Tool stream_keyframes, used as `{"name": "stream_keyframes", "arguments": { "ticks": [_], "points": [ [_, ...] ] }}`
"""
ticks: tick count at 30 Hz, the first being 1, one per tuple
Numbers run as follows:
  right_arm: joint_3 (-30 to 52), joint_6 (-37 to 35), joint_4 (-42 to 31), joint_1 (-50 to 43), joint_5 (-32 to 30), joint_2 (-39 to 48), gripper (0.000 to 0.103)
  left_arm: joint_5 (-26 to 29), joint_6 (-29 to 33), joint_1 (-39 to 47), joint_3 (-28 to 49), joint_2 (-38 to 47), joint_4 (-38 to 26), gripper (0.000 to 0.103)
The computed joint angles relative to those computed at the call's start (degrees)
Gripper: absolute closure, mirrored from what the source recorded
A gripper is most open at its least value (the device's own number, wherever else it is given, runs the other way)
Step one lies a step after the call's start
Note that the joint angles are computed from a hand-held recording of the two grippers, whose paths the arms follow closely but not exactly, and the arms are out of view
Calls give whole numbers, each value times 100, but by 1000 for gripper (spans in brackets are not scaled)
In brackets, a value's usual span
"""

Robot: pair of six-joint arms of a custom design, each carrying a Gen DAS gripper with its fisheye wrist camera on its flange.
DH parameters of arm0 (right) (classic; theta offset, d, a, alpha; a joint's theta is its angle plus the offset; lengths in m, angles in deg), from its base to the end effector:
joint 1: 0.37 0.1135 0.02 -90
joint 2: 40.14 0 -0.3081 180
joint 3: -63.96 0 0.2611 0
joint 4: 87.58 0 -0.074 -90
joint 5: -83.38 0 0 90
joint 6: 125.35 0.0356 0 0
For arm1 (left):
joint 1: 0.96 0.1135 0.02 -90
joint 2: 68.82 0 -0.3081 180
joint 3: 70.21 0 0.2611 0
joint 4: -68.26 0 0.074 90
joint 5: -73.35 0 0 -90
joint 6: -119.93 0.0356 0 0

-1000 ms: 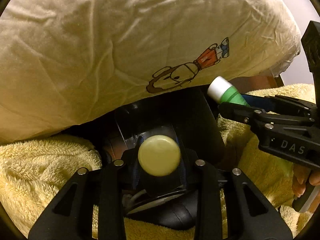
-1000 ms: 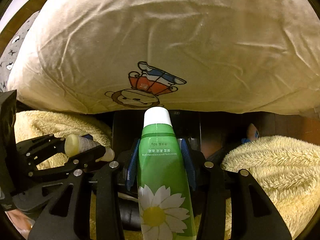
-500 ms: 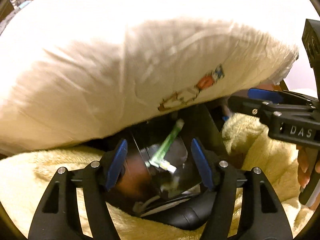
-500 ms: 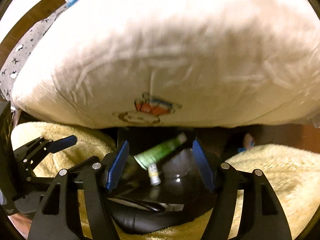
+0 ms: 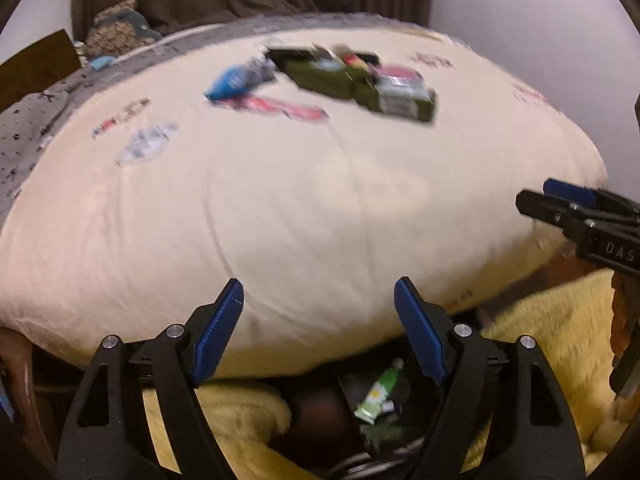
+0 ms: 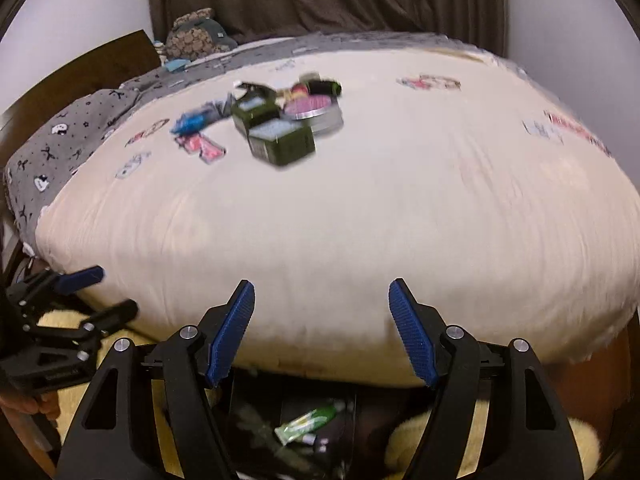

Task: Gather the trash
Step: 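Grasp the olive-green bottle with the right tool, then grasp the blue-white cloth strip with left tool while right tool holds bottle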

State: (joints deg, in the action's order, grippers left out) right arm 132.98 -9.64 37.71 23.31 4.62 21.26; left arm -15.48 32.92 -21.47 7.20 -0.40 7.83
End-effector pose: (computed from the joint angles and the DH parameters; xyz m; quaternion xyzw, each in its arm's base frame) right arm 0.1910 0.0762 0.3389 0.0522 0.9255 0.0693 0.3688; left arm 0.2179 -0.0823 0.3551 0.1955 0.9234 -0.0598 0.3248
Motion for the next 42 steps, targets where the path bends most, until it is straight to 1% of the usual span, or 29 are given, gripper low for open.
{"name": "stream_keyframes", "arguments": {
  "ticks": [3, 4, 10, 17, 23, 29, 31, 33, 34, 35, 37, 38, 40, 41, 42],
  "points": [
    [235, -261, 244, -207, -60, 312, 32, 57, 48, 311, 316, 247, 117, 27],
    [288, -263, 320, -173, -23, 422, 32, 147, 129, 477, 504, 361, 63, 27],
    [778, -648, 771, -313, -215, 1195, 32, 126, 51, 621, 966, 931, 262, 26],
    [1238, -992, 984, -530, -415, 1948, 33, 56, 90, 664, 1524, 1546, 355, 26],
    [1505, -1138, 1065, -623, -621, 2414, 33, 26, 108, 712, 2126, 2123, 341, 26],
    [1676, -1169, 1231, -598, -646, 2732, 31, 185, 161, 837, 2712, 2736, 404, 27],
    [1687, -1145, 1328, -595, -617, 2793, 32, 258, 153, 856, 3016, 3008, 377, 31],
    [1663, -1098, 1435, -606, -605, 2822, 36, 316, 117, 866, 3302, 3258, 319, 35],
    [1662, -1090, 1463, -613, -607, 2829, 40, 339, 108, 867, 3407, 3360, 304, 37],
    [1649, -1084, 1493, -626, -631, 2826, 40, 360, 107, 870, 3488, 3443, 291, 38],
    [1614, -1073, 1549, -637, -648, 2810, 40, 405, 97, 879, 3626, 3604, 285, 52],
    [1582, -1065, 1587, -633, -641, 2791, 40, 403, 83, 877, 3662, 3644, 274, 55],
    [1569, -1069, 1619, -625, -618, 2795, 40, 405, 80, 883, 3676, 3685, 321, 67],
    [1571, -1080, 1627, -617, -600, 2802, 40, 382, 111, 871, 3646, 3670, 365, 70],
    [1570, -1090, 1632, -604, -572, 2807, 40, 370, 131, 866, 3645, 3667, 377, 77]
  ]
}}
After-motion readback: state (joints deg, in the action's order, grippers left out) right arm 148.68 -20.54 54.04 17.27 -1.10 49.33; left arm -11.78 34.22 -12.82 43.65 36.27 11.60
